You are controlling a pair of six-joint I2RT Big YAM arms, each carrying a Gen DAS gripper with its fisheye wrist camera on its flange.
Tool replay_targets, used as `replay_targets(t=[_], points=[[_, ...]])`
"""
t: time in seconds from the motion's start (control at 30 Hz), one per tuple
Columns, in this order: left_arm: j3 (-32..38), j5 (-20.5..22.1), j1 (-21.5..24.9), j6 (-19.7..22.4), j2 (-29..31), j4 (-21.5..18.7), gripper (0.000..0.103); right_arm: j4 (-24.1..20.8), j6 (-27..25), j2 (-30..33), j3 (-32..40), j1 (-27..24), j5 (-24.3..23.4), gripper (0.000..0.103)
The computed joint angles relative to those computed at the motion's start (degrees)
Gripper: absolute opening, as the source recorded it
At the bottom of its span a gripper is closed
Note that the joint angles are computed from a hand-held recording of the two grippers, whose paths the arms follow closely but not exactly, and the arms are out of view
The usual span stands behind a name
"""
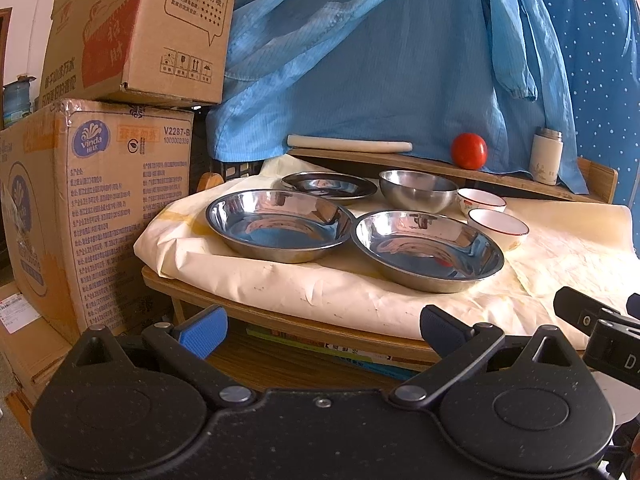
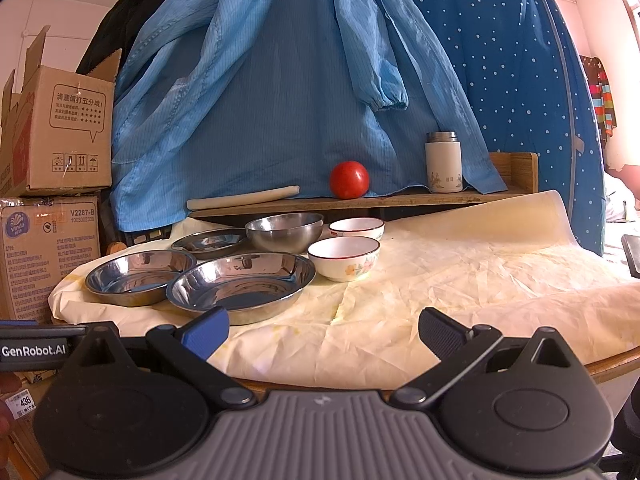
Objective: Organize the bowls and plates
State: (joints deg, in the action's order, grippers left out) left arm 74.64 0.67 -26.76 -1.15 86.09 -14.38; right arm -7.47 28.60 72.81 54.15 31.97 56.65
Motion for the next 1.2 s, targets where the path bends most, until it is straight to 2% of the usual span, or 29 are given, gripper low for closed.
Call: replay_targets(t=[1.2], points=[[0.2, 0.3, -0.1, 0.1, 0.3, -0.7, 0.102, -0.3, 0.5, 0.3, 0.2, 0.1, -0.3, 0.103]])
